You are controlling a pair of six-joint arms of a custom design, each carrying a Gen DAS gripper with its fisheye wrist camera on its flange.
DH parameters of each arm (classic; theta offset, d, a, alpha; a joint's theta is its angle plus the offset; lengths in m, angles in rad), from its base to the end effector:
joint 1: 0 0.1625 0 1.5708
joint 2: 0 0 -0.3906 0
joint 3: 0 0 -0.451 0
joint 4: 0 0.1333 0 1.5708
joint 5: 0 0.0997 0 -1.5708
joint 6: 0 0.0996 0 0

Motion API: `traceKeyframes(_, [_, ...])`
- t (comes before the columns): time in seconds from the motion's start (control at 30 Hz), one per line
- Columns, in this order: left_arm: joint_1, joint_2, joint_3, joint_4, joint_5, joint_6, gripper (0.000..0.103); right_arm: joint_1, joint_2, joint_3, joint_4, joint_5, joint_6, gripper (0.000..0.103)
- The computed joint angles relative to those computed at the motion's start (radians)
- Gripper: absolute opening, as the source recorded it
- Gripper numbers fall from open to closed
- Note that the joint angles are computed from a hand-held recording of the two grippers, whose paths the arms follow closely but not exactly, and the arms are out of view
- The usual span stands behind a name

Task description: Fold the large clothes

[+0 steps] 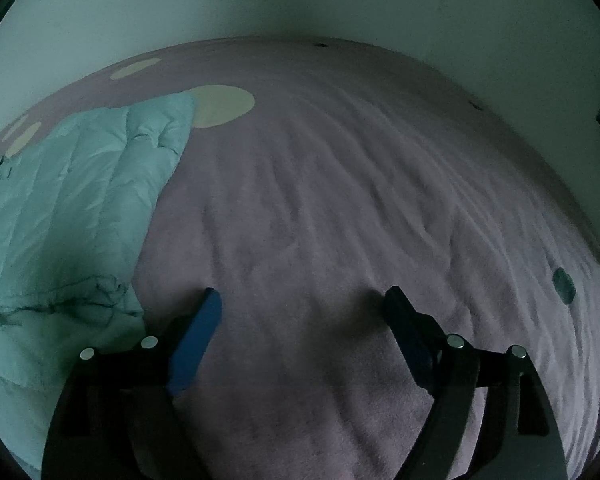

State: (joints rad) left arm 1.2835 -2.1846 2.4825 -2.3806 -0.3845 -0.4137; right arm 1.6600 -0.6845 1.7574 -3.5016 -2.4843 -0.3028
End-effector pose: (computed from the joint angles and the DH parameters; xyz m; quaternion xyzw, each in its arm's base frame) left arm 0.1281 -0.3625 0.3657 -0.1919 0.7916 -0.3828 0.4358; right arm 0.1103 -0.6219 0.0488 -0.0210 -0.8363 0.3284 0.4386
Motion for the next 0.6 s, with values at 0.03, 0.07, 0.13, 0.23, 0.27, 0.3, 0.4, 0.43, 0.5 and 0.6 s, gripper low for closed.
traceKeyframes(0.03, [-0.002, -0.028, 0.004, 0.002, 0.006, 0.008, 0.101, 0.001, 0.004, -0.006, 0.002, -0.003, -0.001, 0.083])
traceKeyframes(0.07, [-0.002, -0.045, 0.005, 0.006, 0.012, 0.012, 0.101, 0.002, 0.004, -0.002, -0.001, -0.005, 0.001, 0.083])
traceKeyframes(0.13, [0.012, -0.091, 0.003, -0.007, 0.017, 0.039, 0.101, 0.002, 0.002, 0.000, -0.002, -0.004, 0.005, 0.084])
traceKeyframes(0.23, [0.075, -0.128, -0.025, -0.050, -0.048, 0.072, 0.089, 0.002, -0.001, 0.006, -0.002, -0.003, 0.011, 0.084])
traceKeyframes(0.27, [0.097, -0.133, -0.035, -0.072, -0.080, 0.083, 0.081, 0.002, -0.002, 0.009, -0.004, -0.002, 0.013, 0.084])
traceKeyframes(0.3, [0.142, -0.134, -0.057, -0.112, -0.143, 0.102, 0.080, 0.002, -0.003, 0.012, -0.007, -0.002, 0.013, 0.084])
traceKeyframes(0.4, [0.246, -0.124, -0.102, -0.183, -0.259, 0.141, 0.079, 0.002, -0.003, 0.014, -0.009, -0.003, 0.014, 0.084])
traceKeyframes(0.43, [0.273, -0.117, -0.115, -0.196, -0.289, 0.153, 0.079, 0.002, -0.003, 0.014, -0.010, -0.003, 0.014, 0.085])
traceKeyframes(0.5, [0.320, -0.105, -0.137, -0.230, -0.342, 0.179, 0.079, 0.001, -0.003, 0.013, -0.009, -0.003, 0.012, 0.085])
traceKeyframes(0.6, [0.389, -0.072, -0.177, -0.259, -0.439, 0.209, 0.079, 0.001, -0.002, 0.009, -0.008, -0.005, 0.009, 0.085])
